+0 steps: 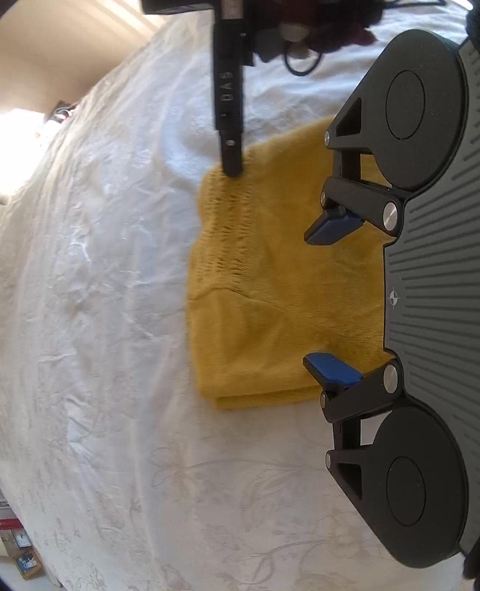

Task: Fold small clothes

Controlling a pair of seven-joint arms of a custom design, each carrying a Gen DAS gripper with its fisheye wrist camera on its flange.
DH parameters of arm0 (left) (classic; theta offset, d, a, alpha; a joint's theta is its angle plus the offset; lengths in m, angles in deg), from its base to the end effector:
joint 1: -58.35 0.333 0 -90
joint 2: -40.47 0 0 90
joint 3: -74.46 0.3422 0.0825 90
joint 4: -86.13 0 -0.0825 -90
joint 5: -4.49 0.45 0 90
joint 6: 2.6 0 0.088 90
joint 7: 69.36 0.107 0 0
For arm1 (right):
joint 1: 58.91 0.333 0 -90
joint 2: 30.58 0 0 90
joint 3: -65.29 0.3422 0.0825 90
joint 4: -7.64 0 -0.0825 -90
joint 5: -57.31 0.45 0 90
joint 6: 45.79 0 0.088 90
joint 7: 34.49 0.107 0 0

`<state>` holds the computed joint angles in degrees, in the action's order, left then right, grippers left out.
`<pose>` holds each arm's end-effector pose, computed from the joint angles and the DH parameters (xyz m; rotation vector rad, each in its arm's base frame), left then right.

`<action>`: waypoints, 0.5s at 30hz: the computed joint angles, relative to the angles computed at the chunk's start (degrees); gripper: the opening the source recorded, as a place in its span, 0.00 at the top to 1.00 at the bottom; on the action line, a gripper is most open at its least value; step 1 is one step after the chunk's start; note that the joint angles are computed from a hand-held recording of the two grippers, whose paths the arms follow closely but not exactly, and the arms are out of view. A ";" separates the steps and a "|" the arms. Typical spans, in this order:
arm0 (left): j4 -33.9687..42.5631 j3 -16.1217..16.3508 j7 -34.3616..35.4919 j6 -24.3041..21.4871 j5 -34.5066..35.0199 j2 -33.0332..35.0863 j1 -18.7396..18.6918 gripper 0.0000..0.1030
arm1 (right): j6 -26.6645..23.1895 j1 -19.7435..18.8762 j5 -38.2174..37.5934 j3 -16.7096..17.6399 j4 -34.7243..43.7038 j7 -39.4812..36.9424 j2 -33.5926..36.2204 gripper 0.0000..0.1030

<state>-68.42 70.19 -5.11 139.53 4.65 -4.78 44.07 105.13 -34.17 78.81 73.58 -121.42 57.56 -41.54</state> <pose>0.3783 -0.1280 0.5186 -2.0869 1.8310 -0.7176 0.4922 0.3128 0.5008 -2.0113 1.5293 -0.0592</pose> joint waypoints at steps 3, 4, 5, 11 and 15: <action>3.55 -0.17 -0.27 2.50 1.16 4.79 1.81 0.39 | 1.44 0.16 2.00 -0.29 -1.11 0.85 -1.17 0.20; 4.73 -0.42 -0.41 3.34 1.78 6.74 2.54 0.39 | 1.50 0.13 2.07 -0.27 -1.21 1.09 -1.31 0.20; 5.71 -0.77 -0.47 4.01 2.55 8.49 3.22 0.39 | 1.33 0.08 1.92 -0.23 -1.18 1.29 -1.33 0.20; 10.12 -1.85 0.41 0.31 5.10 17.41 5.01 0.36 | 1.22 -0.30 0.15 0.16 -0.42 2.58 -0.42 0.19; 9.49 -2.82 -0.20 1.26 6.40 17.21 5.53 0.33 | 1.25 -0.64 -0.75 0.18 1.45 4.46 2.05 0.19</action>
<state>-58.93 67.37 -5.31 140.79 11.05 12.44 49.60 106.38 -34.80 78.05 73.76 -119.98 62.02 -39.48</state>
